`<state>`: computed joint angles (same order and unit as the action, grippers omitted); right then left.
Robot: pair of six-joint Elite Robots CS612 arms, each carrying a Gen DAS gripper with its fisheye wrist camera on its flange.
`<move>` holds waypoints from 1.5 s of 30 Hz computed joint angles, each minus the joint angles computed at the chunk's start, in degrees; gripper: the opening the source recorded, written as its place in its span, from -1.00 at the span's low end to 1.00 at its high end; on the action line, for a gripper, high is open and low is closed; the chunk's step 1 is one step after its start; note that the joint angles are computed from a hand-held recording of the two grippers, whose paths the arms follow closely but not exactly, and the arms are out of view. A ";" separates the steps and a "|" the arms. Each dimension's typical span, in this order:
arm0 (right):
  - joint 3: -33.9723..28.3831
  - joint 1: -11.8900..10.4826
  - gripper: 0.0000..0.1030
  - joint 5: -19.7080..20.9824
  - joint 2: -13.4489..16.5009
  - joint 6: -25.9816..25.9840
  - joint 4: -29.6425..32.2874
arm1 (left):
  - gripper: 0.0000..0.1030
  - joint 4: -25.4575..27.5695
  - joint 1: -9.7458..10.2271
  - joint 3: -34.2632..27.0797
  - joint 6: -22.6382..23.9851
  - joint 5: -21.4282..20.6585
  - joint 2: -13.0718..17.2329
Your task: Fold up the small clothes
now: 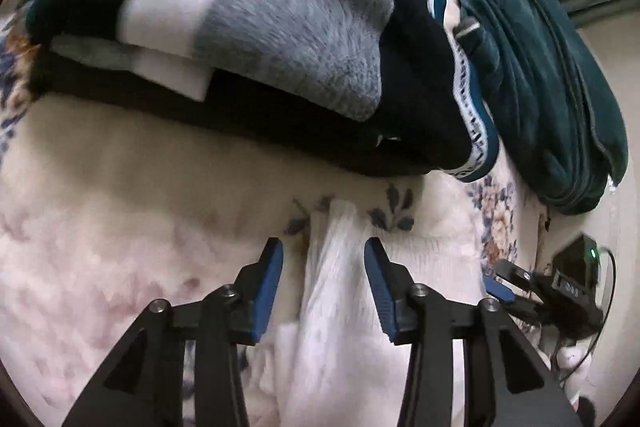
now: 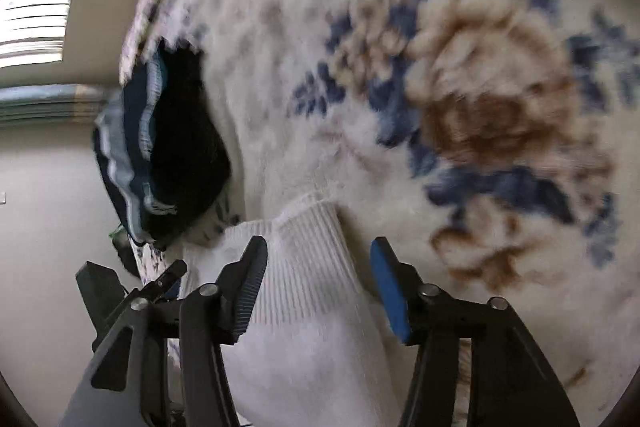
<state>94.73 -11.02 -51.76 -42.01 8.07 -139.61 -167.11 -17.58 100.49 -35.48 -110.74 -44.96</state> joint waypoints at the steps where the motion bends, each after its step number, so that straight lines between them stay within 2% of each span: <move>1: -0.94 0.42 0.04 0.05 0.54 -1.42 1.66 | -0.29 1.41 -0.03 -0.58 1.07 -0.39 0.12; 2: -1.43 0.98 -0.54 -0.77 0.78 -2.10 1.40 | -0.44 2.25 -0.53 -0.84 2.86 0.66 0.06; 3: -1.45 1.52 -0.80 -1.92 0.63 -3.02 0.51 | -0.75 3.06 -1.28 -0.78 5.24 3.36 -0.32; 4: -1.29 1.89 -0.80 -2.95 0.30 -3.64 -0.46 | -0.85 4.40 -2.03 -0.93 7.31 5.85 -0.68; 5: -0.44 2.11 -0.81 -4.04 -0.32 -3.31 -3.70 | -0.86 4.03 -2.67 -0.76 8.50 8.44 -0.99; 8: 0.81 1.95 -0.84 -6.00 -0.90 -0.06 -8.74 | -0.86 4.08 -2.90 0.07 7.70 13.16 -1.40; 9: 0.68 1.94 -0.84 -7.68 -0.69 1.18 -9.02 | -0.86 4.72 -2.68 -0.07 7.37 12.97 -1.19; 11: -0.34 2.22 -0.84 -8.25 -0.14 0.42 -5.98 | -0.86 6.09 -2.43 -0.22 7.04 13.30 -0.90; 13: -1.17 2.59 -0.83 -7.91 0.09 -2.00 -2.93 | -0.81 5.16 -1.30 -0.20 4.04 8.87 -0.62; 16: -1.04 1.89 -0.62 -4.89 -0.81 -3.72 0.40 | -0.71 0.91 0.34 0.96 -0.27 3.45 -1.12; 17: -0.57 1.47 -0.44 -3.59 -1.19 -4.21 0.71 | -0.48 -2.65 1.31 2.52 -2.01 0.80 -1.75; 18: 0.41 0.64 -0.14 -1.92 -1.95 -4.95 0.88 | -0.34 -4.61 1.62 3.62 -3.15 0.09 -2.40; 19: 1.34 0.07 0.00 -1.37 -2.59 -5.25 0.26 | -0.09 -6.99 1.92 4.77 -4.10 -0.76 -2.95; 20: 2.65 -0.61 0.28 -0.70 -3.40 -6.05 -0.56 | 0.16 -10.44 2.22 6.53 -5.64 -1.90 -3.66; 21: 4.03 -1.29 0.54 -0.11 -4.29 -7.66 -0.34 | 0.23 -12.17 1.95 7.74 -6.75 -1.88 -4.09; 22: 5.36 -1.94 0.63 0.52 -5.02 -9.11 0.60 | 0.24 -14.37 1.84 9.34 -7.83 -2.56 -4.58; 25: 7.88 -2.98 0.67 1.97 -5.78 -13.58 4.84 | 0.24 -14.99 0.82 11.31 -7.23 -4.95 -4.21; 28: 8.76 -3.52 0.67 3.33 -4.18 -15.99 10.01 | 0.25 -10.81 0.26 10.72 -6.25 -5.41 -2.63; 31: 9.85 -4.43 0.78 10.40 -2.12 -16.61 10.71 | 0.43 -17.55 0.93 10.98 -11.47 -8.80 0.23; 32: 10.10 -4.62 0.78 12.90 -1.73 -16.89 10.69 | 0.44 -21.24 1.26 11.02 -13.89 -10.05 1.39; 34: 10.13 -4.92 0.78 17.44 -0.99 -17.18 12.02 | 0.44 -24.75 1.57 11.13 -16.64 -11.14 2.39; 36: 10.49 -4.58 0.65 17.88 -0.78 -15.90 9.65 | 0.42 -29.15 1.71 11.61 -18.84 -11.61 3.20; 37: 10.53 -4.27 0.55 17.36 -0.75 -15.59 9.07 | 0.11 -30.60 2.00 12.01 -19.08 -12.46 3.36; 38: 10.72 -4.05 0.28 16.67 -0.88 -14.97 8.18 | -0.26 -32.67 2.06 12.20 -19.91 -12.99 3.65; 39: 11.07 -4.03 0.04 16.68 -1.06 -14.38 7.21 | -0.28 -33.40 1.99 12.59 -20.17 -12.60 3.61; 41: 12.14 -4.03 -0.19 16.31 -1.89 -12.83 4.50 | -0.38 -35.54 1.77 12.92 -20.54 -11.82 3.16; 44: 13.74 -4.63 -0.26 16.72 -3.63 -12.66 2.82 | -0.40 -38.18 0.87 14.27 -21.73 -10.54 1.50; 45: 14.46 -4.82 -0.27 17.48 -4.49 -13.11 2.63 | -0.40 -37.48 0.63 14.47 -21.11 -10.05 0.62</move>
<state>109.19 -15.84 -34.27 -46.50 -5.04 -136.99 -204.59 -16.94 114.96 -56.59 -120.80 -44.34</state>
